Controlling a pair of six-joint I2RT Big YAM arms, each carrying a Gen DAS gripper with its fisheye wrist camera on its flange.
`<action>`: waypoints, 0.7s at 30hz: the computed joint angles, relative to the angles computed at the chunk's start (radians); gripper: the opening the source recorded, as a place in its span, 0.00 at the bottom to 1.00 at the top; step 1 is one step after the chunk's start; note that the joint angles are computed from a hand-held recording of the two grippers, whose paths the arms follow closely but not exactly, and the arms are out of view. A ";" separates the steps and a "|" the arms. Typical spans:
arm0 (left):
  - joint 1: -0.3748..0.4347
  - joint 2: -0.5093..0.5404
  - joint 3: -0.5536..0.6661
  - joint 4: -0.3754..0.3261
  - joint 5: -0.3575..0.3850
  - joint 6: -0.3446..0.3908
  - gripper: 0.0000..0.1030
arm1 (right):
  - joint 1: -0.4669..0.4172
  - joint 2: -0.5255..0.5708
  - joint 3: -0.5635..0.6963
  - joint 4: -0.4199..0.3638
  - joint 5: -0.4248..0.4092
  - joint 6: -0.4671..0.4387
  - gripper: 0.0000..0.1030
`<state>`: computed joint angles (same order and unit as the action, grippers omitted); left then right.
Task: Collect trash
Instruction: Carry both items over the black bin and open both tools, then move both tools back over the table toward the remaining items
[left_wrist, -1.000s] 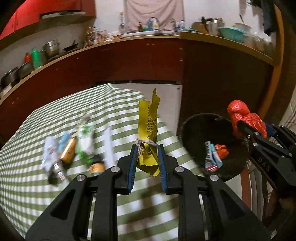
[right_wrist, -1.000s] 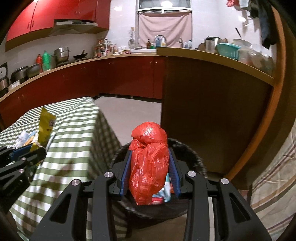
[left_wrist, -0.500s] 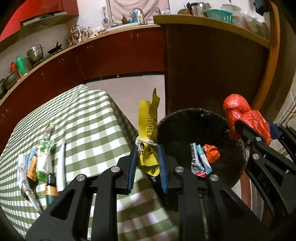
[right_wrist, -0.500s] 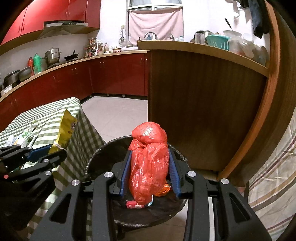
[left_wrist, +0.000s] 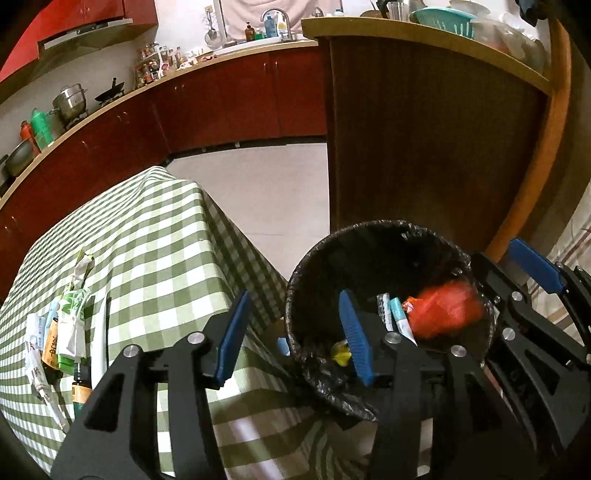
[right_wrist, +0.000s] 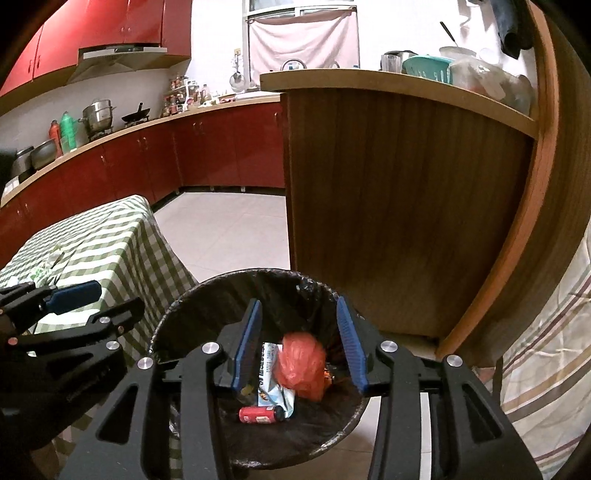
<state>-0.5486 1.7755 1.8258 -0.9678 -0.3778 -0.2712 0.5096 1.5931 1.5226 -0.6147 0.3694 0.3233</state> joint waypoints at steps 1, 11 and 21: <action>0.002 -0.002 0.000 -0.003 0.000 -0.001 0.48 | -0.001 -0.002 -0.002 0.000 0.001 0.005 0.42; 0.019 -0.061 -0.055 0.014 0.002 -0.022 0.53 | 0.005 -0.009 -0.002 -0.017 -0.011 0.030 0.42; 0.061 -0.201 -0.189 0.021 -0.023 -0.046 0.58 | 0.070 -0.001 0.029 -0.036 -0.032 0.032 0.42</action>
<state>-0.4875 1.5745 1.6372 -0.9472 -0.4009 -0.3174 0.5792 1.5918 1.5513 -0.6502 0.3370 0.3557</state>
